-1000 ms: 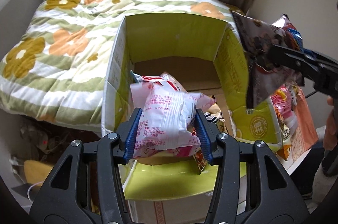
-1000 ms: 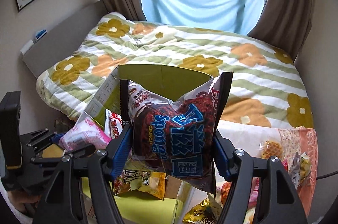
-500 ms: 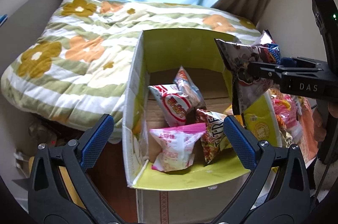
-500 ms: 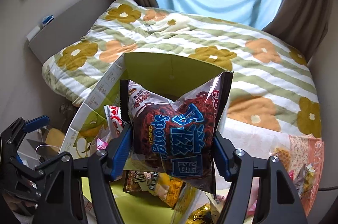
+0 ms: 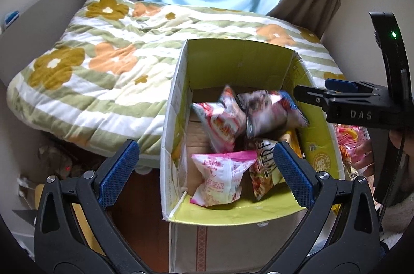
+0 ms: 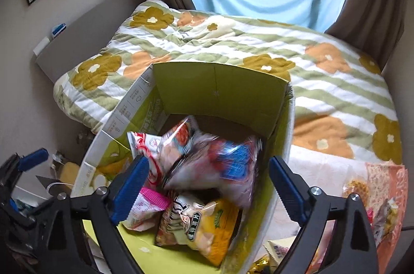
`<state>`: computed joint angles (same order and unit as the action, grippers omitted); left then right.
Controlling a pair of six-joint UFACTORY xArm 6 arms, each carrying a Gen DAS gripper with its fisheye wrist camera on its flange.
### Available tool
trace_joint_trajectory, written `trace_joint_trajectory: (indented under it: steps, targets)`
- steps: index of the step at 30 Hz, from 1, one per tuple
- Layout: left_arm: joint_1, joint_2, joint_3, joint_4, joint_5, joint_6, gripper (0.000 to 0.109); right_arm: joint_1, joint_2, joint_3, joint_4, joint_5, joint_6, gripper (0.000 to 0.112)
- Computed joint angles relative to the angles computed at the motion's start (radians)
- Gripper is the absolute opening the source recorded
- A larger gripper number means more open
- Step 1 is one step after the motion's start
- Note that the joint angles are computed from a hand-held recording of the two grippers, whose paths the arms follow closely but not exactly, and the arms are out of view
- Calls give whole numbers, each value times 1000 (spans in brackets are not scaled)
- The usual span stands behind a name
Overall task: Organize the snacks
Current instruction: 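Carry both packs over the yellow box and release them inside, then move both tools back toward the remaining snacks on the table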
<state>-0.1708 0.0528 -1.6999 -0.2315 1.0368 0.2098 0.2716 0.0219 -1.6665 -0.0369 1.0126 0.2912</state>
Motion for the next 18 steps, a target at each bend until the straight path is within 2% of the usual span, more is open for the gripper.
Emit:
trace_joint_trajectory:
  steps: [9, 14, 18]
  targets:
    - [9, -49, 48, -39, -16, 48, 103, 33, -81, 70, -45, -9, 42, 92]
    - [13, -67, 47, -64, -13, 96, 103, 62, -133, 100, -92, -16, 114, 92]
    - [14, -80, 47, -107, -8, 149, 103, 93, -178, 113, -182, 3, 195, 92]
